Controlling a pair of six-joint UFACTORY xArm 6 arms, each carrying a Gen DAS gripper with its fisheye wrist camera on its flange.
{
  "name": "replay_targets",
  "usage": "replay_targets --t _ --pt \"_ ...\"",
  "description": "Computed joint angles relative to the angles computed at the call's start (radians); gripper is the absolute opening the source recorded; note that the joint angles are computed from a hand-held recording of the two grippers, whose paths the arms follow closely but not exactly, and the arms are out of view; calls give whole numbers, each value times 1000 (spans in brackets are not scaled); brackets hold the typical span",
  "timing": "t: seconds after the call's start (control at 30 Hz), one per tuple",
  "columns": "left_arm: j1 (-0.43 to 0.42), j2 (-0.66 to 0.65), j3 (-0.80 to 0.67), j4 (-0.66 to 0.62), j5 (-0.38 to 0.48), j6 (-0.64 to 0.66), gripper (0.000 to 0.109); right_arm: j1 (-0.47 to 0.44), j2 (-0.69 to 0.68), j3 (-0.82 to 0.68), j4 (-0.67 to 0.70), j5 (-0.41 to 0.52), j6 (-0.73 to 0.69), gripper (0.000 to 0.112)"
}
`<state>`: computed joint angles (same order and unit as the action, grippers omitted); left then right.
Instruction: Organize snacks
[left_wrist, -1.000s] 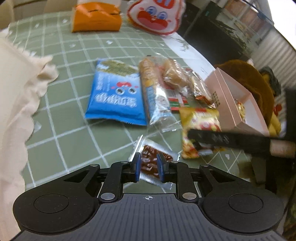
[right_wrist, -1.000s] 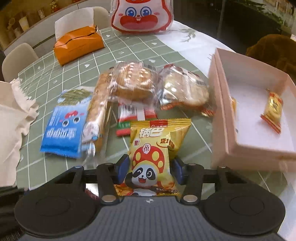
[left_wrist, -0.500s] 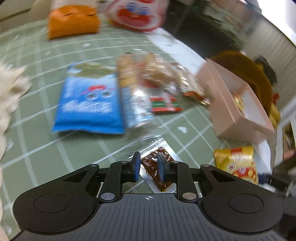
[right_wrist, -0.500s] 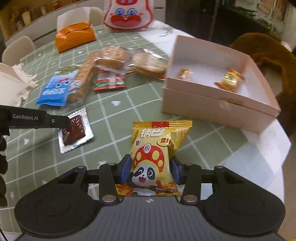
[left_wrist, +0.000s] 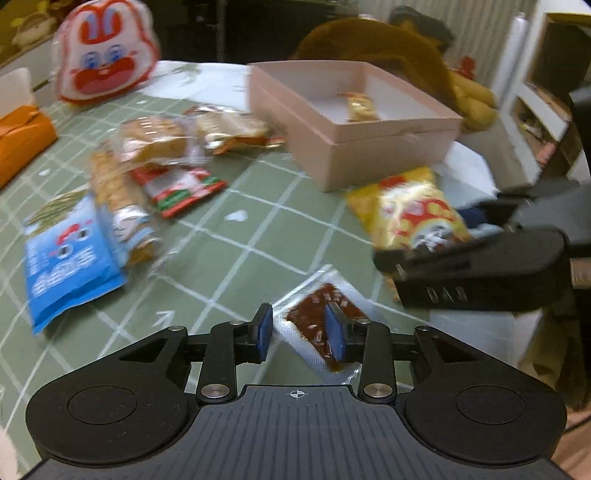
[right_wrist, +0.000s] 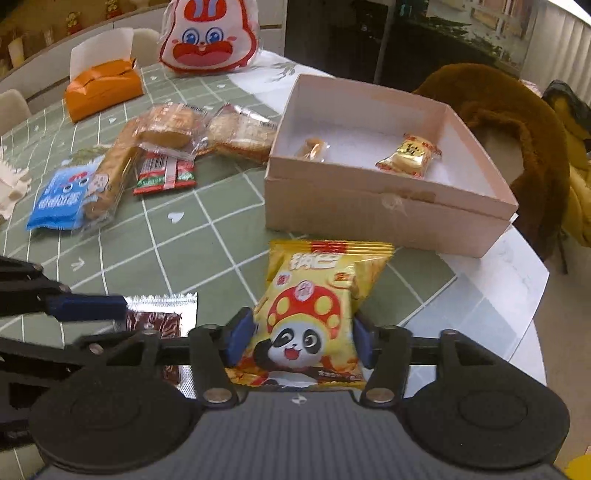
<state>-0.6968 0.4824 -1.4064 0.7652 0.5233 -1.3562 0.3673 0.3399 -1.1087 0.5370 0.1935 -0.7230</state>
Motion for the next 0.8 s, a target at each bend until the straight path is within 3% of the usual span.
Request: replay_targets --t 0.17,0.33,0.43,0.53,0.57,0.67,0.8 --pt "-17 -15 -17 -10 125 -73 37 8 -1 22 78 -53 -29 77" --pt "-18 -18 0 -48 14 -117 37 -20 9 -10 65 10 -8 77" --pt "-41 18 -50 -68 18 -63 37 -34 6 -25 112 24 -45 77" --pt "-69 57 -112 -53 89 -17 37 -49 -7 -46 240 54 -150 77" --pt "-71 62 -118 -49 100 -14 42 -54 -5 -57 253 66 -159 77" --pt "-62 60 -109 -36 100 -38 51 -66 27 -113 190 98 -84 77" --pt "-54 29 -68 0 128 -109 53 -67 101 -200 13 134 90 77"
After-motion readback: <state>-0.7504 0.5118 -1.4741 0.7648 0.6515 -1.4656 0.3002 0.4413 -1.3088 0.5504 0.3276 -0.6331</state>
